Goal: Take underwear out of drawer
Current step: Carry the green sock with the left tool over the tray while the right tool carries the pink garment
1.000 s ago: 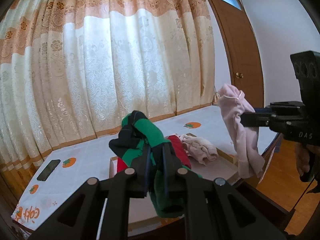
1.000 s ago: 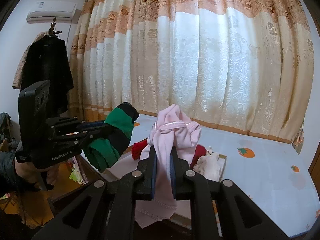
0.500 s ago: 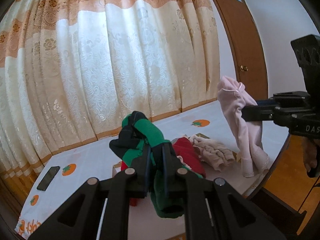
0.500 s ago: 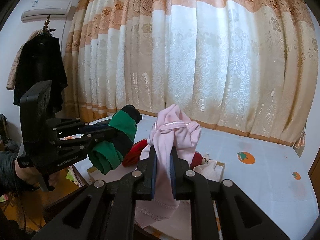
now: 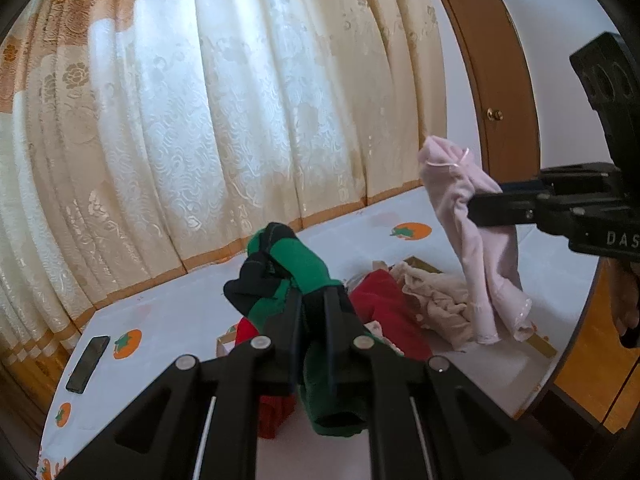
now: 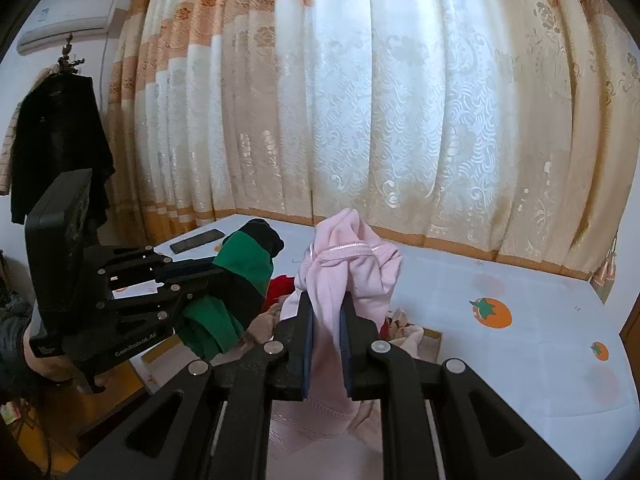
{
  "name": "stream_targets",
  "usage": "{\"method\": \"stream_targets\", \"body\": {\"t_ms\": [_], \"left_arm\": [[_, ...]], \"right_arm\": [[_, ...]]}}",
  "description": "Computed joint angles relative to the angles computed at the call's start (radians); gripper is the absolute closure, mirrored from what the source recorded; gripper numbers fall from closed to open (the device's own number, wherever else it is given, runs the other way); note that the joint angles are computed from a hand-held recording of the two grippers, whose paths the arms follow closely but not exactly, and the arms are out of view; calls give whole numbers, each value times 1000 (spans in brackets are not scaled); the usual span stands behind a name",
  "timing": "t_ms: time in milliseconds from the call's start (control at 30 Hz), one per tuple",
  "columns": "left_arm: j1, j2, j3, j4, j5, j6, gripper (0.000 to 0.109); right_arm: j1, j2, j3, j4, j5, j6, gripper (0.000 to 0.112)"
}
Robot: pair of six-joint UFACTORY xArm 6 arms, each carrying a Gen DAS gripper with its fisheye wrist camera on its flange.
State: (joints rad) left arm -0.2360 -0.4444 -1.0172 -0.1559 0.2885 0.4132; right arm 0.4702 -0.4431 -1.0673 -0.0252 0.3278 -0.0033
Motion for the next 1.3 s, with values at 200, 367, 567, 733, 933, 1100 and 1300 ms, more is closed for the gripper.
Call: {"method": "stream_targets", "body": {"t_ms": [200,367,567,733,933,1100,1300], "left_arm": [[-2,78,-78,17,38,-8,102],[-1,158,-167,-31,106,-4,102],[1,238,-262,-69,183,-1,105],[-2,286,-320,-97,230,-1,105],[-15,332,-348,-15,260,-56,105],[-14,365,-367,13,266,-93,105],[-16,403,-390,29,254,-131,105]], "right_arm": [[-24,73,-68,15,33,-11,99],[-40,142,-125,7,69,-2,99],[-58,211,-186,17,113,-13,99],[-64,245,-220,15,145,-13,99],[-59,294,-264,-8,191,7,99],[-59,350,-318,-26,259,28,99],[-68,377,-334,0,289,28,98]]}}
